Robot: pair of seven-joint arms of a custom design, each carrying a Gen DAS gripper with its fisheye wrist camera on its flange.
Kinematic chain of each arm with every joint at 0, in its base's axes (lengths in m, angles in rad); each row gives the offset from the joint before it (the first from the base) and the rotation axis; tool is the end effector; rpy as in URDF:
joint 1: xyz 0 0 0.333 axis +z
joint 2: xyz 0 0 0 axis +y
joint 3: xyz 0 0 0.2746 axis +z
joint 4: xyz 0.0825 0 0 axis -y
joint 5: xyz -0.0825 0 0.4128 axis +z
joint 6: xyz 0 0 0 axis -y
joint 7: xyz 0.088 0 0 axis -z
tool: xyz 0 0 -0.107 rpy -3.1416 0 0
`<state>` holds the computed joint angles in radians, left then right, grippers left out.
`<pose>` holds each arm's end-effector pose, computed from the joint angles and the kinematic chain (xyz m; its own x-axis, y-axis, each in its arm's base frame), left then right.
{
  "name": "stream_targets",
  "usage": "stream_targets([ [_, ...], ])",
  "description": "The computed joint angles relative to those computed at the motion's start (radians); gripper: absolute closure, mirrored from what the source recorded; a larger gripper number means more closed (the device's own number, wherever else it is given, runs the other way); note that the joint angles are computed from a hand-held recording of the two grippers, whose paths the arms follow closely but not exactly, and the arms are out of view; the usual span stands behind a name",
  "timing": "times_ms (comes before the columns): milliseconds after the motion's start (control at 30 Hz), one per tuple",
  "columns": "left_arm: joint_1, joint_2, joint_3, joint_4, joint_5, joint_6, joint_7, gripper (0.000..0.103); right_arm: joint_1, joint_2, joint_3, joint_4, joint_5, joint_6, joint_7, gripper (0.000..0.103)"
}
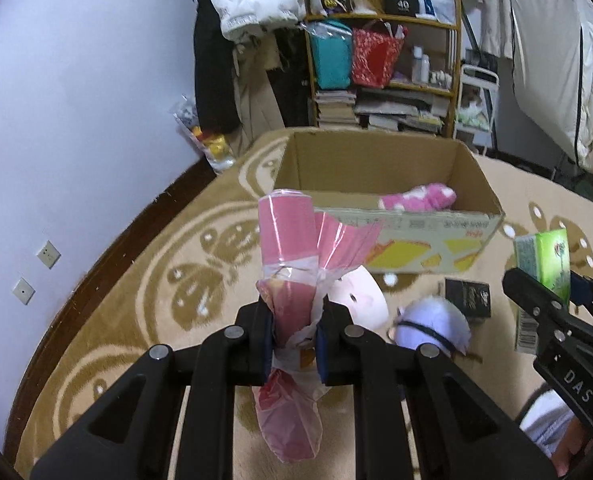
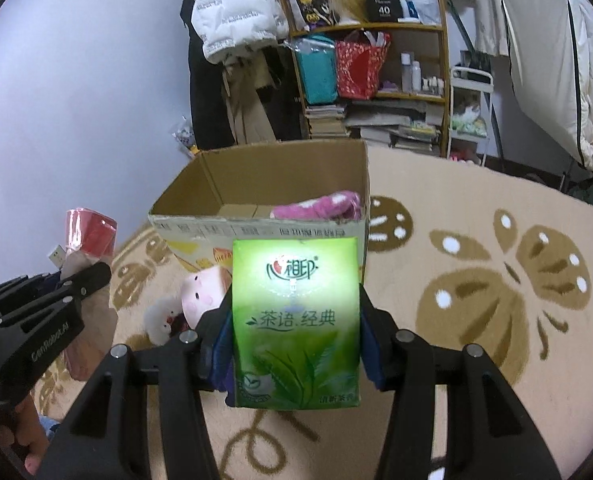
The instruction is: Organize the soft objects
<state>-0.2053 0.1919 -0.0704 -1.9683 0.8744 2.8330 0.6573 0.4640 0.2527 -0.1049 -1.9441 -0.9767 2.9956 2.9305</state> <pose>0.6129 -0.2128 0.3826 -0.0629 -0.9922 -0.1080 -0.6921 0.1213 -0.7115 0.5874 0.2870 0.3655 0.0186 -0.9814 -0.1911 -0.6560 0.1323 -0.7431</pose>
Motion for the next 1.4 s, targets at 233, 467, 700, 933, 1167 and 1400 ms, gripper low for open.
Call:
stream_targets([
  [233, -0.014, 0.031, 0.033, 0.055, 0.080, 0.024, -0.065, 0.088, 0.023, 0.023, -0.036, 0.047, -0.116, 0.007, 0.088, 0.048],
  [467, -0.028, 0.065, 0.062, 0.127, 0.216, 0.027, -0.171, 0.088, 0.016, 0.062, -0.043, 0.111, -0.193, 0.022, 0.149, 0.048],
  [700, -0.035, 0.126, 0.082, 0.220, 0.302, 0.068, -0.247, 0.088, 0.017, 0.130, -0.057, 0.194, -0.168, 0.053, 0.128, 0.048],
  [933, -0.066, 0.217, 0.103, 0.351, 0.291, 0.066, -0.182, 0.088, 0.017, 0.221, -0.069, 0.295, 0.000, 0.081, -0.032, 0.048],
  [1167, -0.090, 0.287, 0.124, 0.434, 0.252, 0.080, -0.120, 0.088, 0.051, 0.297, -0.107, 0.382, 0.127, 0.070, -0.138, 0.048],
  [1400, -0.130, 0.347, 0.158, 0.501, 0.158, 0.090, -0.019, 0.088, 0.044, 0.346, -0.118, 0.441, 0.260, 0.084, -0.248, 0.048],
])
